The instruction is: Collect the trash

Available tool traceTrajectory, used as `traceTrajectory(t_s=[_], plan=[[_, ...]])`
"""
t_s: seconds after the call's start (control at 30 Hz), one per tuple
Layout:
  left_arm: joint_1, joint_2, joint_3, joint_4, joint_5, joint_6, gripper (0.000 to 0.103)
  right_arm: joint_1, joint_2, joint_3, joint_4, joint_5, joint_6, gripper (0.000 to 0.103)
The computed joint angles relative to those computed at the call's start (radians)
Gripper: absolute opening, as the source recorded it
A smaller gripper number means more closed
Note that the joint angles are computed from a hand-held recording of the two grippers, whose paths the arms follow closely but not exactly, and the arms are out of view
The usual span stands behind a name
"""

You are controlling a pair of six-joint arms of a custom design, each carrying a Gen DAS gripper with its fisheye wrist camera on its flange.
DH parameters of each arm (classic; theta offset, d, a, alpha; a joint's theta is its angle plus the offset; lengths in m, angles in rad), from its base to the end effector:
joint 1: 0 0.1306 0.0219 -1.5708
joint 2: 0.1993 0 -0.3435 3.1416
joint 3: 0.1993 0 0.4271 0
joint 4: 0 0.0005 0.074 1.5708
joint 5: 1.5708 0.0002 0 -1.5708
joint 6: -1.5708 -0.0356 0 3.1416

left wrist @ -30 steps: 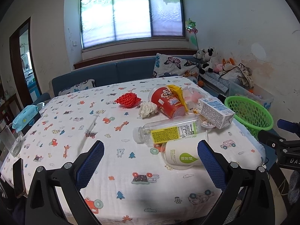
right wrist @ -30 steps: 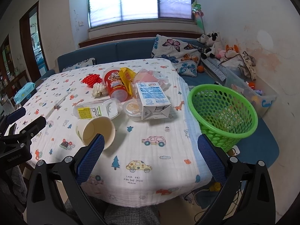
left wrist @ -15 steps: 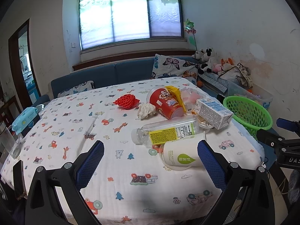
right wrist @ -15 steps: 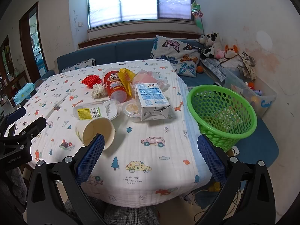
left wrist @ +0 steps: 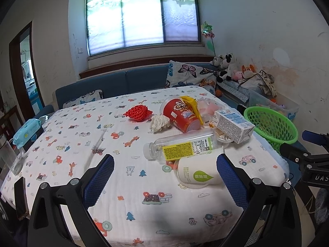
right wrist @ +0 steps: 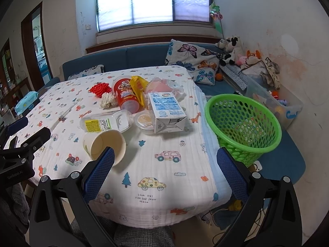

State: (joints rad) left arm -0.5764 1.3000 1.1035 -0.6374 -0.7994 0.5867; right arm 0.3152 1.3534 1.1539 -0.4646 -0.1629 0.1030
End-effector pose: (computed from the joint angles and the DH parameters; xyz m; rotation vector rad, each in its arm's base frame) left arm 0.4182 -0.2420 0.3165 -0.3532 2.0979 0.2959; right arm 0.4929 0.1663 0.3220 -0.5519 2.1721 0.2973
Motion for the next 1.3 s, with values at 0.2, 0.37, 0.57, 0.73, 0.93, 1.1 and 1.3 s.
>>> traceTrajectory(t_s=[0.2, 0.37, 0.57, 0.73, 0.93, 1.1, 1.3], plan=[[-0.002, 0.001, 0.001, -0.001, -0.001, 0.001, 0.097, 0.000, 0.000, 0.000, 0.001, 0.001, -0.001, 0.098], [-0.001, 0.002, 0.003, -0.001, -0.001, -0.001, 0.097, 0.000, 0.000, 0.001, 0.002, 0.001, -0.001, 0.098], [-0.001, 0.003, 0.005, -0.001, -0.001, -0.001, 0.097, -0.001, 0.001, 0.001, 0.001, -0.001, 0.000, 0.098], [-0.001, 0.003, 0.005, 0.000, -0.001, -0.001, 0.097, 0.000, 0.007, 0.007, -0.002, -0.002, 0.000, 0.098], [-0.001, 0.003, 0.005, -0.001, 0.001, -0.002, 0.097, 0.001, 0.014, 0.008, 0.000, -0.005, 0.002, 0.098], [0.002, 0.004, 0.007, -0.002, 0.003, -0.003, 0.097, 0.002, 0.022, 0.014, 0.000, -0.006, 0.004, 0.098], [0.007, 0.008, 0.012, -0.005, 0.007, -0.006, 0.097, 0.004, 0.045, 0.037, -0.008, -0.011, 0.007, 0.098]])
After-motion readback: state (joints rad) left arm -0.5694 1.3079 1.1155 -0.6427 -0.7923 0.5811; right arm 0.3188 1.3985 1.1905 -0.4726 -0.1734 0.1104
